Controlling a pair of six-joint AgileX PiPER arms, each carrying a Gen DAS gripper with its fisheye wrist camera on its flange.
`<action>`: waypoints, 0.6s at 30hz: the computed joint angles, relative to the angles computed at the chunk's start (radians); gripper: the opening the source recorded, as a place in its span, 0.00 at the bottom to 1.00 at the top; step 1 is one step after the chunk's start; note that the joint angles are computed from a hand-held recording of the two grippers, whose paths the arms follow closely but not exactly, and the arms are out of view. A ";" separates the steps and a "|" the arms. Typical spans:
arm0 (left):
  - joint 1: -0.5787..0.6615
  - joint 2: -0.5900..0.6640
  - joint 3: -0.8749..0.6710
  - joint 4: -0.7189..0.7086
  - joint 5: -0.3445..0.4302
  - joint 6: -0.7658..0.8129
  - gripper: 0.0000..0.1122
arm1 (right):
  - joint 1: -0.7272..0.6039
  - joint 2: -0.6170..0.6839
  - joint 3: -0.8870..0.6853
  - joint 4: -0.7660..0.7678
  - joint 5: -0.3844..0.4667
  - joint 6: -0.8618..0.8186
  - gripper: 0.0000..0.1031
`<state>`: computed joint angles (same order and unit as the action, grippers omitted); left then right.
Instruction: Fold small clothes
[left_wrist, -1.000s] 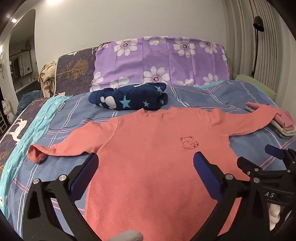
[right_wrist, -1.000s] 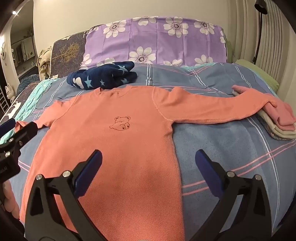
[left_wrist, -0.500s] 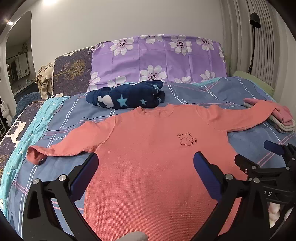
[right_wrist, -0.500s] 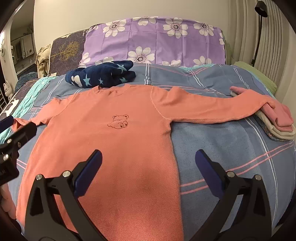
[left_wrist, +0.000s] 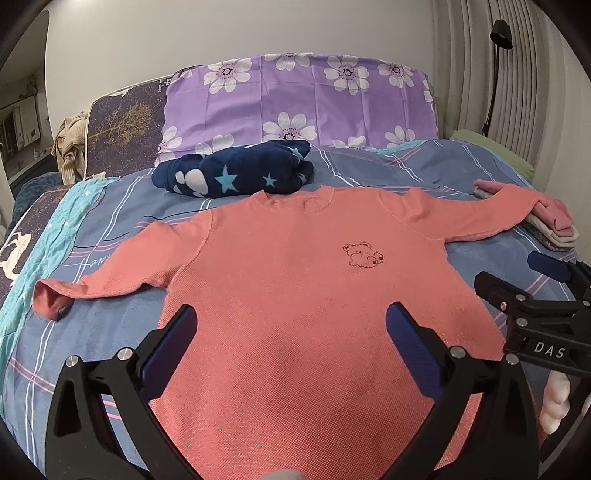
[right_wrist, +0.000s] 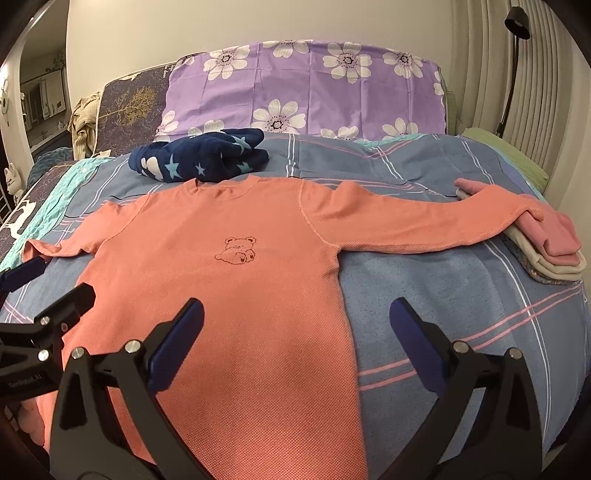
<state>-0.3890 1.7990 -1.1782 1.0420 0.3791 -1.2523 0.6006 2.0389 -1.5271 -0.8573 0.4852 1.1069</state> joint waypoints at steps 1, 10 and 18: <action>0.002 0.002 0.001 0.002 -0.002 -0.004 0.90 | 0.003 -0.002 0.001 -0.012 0.002 0.010 0.98; 0.024 0.015 0.016 -0.061 -0.046 0.062 0.90 | 0.018 -0.010 0.013 -0.088 0.007 0.078 0.98; 0.020 0.034 0.004 -0.025 -0.032 0.028 0.90 | 0.024 -0.006 0.012 -0.128 0.012 0.113 0.98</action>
<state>-0.3694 1.8332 -1.1745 1.0173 0.3472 -1.2243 0.6248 2.0324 -1.5149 -0.9855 0.4972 1.2203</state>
